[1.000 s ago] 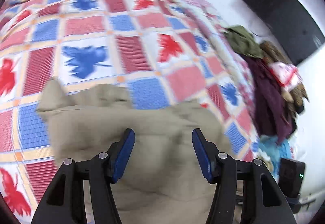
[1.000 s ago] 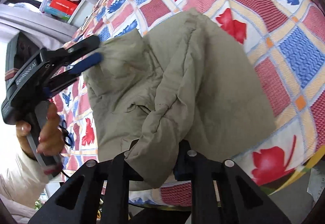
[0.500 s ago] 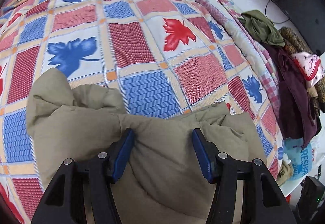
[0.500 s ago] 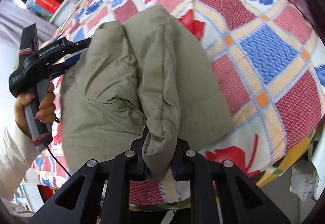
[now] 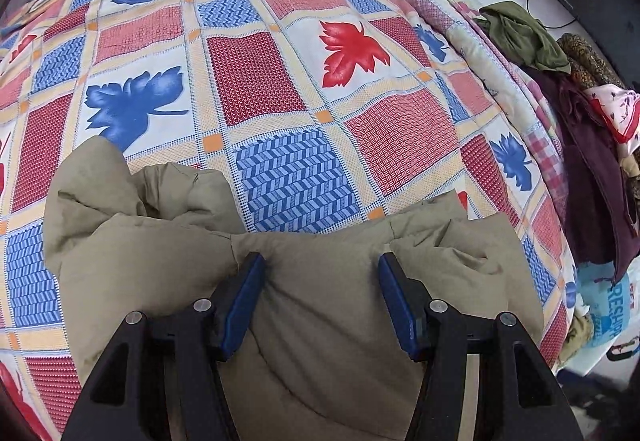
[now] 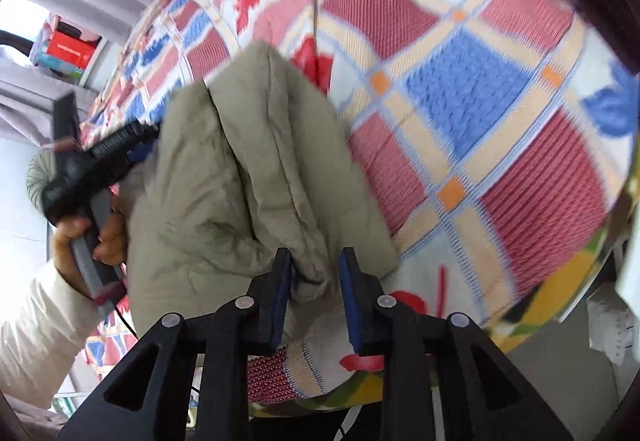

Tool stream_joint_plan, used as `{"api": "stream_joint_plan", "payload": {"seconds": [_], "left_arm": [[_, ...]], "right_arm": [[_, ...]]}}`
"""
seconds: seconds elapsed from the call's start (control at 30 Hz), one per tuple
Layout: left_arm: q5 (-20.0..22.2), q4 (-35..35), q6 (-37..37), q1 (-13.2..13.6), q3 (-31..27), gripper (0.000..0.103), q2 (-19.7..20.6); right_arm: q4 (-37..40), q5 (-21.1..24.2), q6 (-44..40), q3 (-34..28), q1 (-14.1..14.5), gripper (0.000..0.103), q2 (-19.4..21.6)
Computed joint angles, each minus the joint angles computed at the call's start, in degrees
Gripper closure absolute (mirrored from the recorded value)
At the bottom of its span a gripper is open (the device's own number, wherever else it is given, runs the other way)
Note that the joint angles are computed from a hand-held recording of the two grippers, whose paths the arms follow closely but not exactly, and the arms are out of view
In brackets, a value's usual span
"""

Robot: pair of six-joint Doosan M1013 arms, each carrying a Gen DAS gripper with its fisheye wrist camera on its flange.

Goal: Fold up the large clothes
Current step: 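Grasp the folded khaki bundle edge with both tools and lift it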

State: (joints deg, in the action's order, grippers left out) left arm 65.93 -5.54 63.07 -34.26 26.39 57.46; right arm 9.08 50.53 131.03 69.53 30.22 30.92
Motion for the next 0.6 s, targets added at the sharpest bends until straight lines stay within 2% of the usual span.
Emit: {"api": "stream_joint_plan", "payload": {"seconds": [0.03,0.17,0.27,0.37,0.4,0.43,0.47,0.5,0.53,0.6], "left_arm": [[-0.12,0.12,0.08,-0.02,0.17,0.043,-0.09],[0.06,0.35,-0.08,-0.07,0.23,0.043,-0.16],[1.31,0.88,-0.51,-0.07,-0.15,0.043,-0.27],[3.46,2.16,-0.65,-0.11,-0.37,0.043,-0.98],[3.75,2.58,-0.56,-0.11,0.11,0.043,-1.54],[3.28,2.92,-0.51,-0.07,1.74,0.043,-2.71],[2.62,3.12,-0.6,-0.03,3.51,0.041,-3.91],[1.85,3.42,-0.95,0.03,5.6,0.028,-5.26],[0.98,4.45,-1.93,0.01,8.01,0.013,-6.78],[-0.47,6.0,-3.77,0.0,12.39,0.012,-9.51]], "right_arm": [[-0.71,-0.44,0.09,-0.12,0.03,0.061,-0.32],[2.81,0.07,-7.63,-4.26,0.13,0.059,1.7],[1.87,5.48,-11.52,-11.04,1.16,0.059,6.07],[2.54,8.99,-12.84,-16.28,1.43,0.059,9.66],[2.85,9.83,-12.58,-17.44,1.32,0.057,10.5],[3.46,10.25,-12.23,-18.45,1.1,0.05,11.13],[4.65,9.75,-11.89,-18.55,0.84,0.046,11.31],[6.18,9.1,-11.72,-18.8,0.56,0.04,11.68],[7.73,8.31,-11.77,-18.35,0.34,0.04,11.55],[11.61,7.32,-12.79,-18.47,-0.37,0.04,12.0]]}}
